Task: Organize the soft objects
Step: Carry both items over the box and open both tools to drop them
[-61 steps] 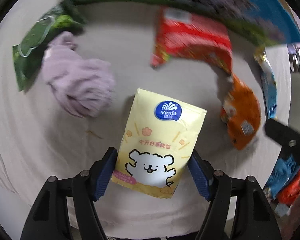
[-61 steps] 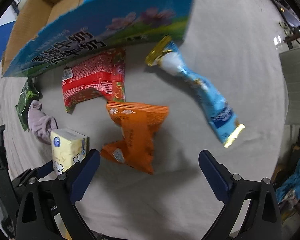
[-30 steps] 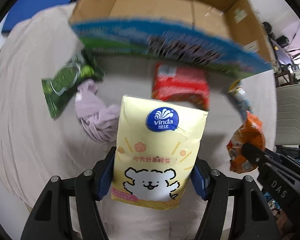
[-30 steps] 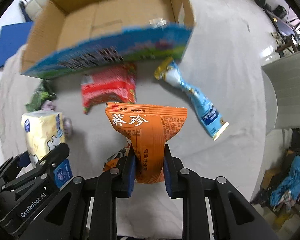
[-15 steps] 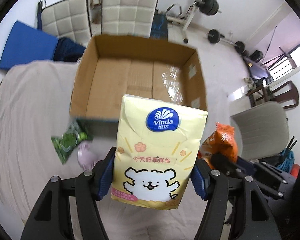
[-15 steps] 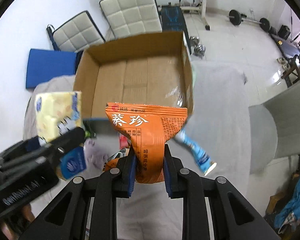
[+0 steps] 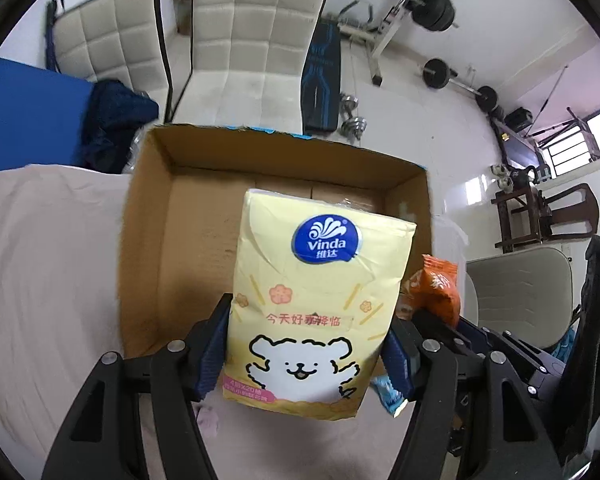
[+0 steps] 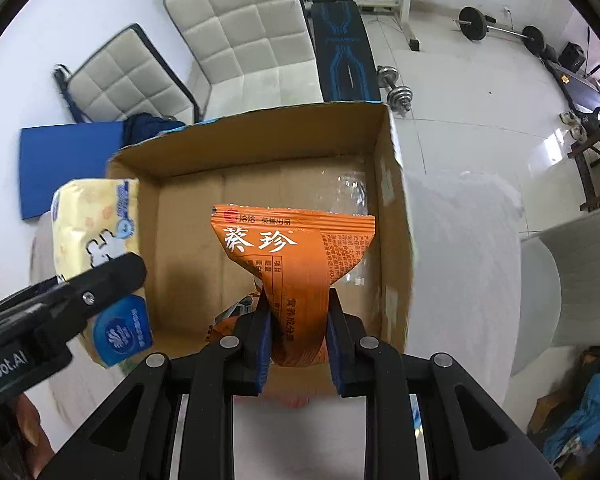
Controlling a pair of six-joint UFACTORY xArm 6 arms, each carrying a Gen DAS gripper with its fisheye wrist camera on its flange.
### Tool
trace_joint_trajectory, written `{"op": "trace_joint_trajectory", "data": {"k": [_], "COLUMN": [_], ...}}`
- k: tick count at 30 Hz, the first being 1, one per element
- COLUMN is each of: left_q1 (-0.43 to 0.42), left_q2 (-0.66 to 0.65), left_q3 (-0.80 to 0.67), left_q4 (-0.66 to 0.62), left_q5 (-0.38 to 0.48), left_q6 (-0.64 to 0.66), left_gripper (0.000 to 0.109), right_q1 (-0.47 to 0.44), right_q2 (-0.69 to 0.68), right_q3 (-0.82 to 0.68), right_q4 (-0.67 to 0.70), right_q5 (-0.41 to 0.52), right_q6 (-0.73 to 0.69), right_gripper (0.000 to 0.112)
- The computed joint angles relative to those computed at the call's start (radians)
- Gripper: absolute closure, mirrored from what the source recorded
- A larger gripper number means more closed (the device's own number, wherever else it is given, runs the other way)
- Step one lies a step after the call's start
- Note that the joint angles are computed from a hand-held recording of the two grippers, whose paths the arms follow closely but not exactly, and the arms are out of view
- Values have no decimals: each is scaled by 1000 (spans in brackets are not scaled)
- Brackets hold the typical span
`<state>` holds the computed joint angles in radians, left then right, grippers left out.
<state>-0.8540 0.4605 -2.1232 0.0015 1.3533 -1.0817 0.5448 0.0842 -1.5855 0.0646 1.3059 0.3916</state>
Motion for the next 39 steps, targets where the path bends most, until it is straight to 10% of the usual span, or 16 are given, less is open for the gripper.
{"op": "trace_joint_trajectory", "data": {"k": [13,27,31,36,39], "left_q1": [111,133,127,115,96], "left_q2": [336,347,318,217,151], "left_q3": [-253,-190,-172,-66,-20], "left_q4": [-169,-277,-233,-180,-113], "left_q5": [40,0,8,-19,-5], "left_q6": [120,118,122,117,96], "left_gripper": [45,44,34,28,16], "right_q1": [-44,-35,-31,-22,-2], "right_q2": [371,515,515,482,403], "right_q3": [-238,-412,-432,-423,-357], "right_q4": [-50,-86,-77,-70,-69], "right_q5": [4,101,112,133,136], "right_q6": [-118,-166,-176,-170,-143], "right_gripper": [87,76,39,37,15]}}
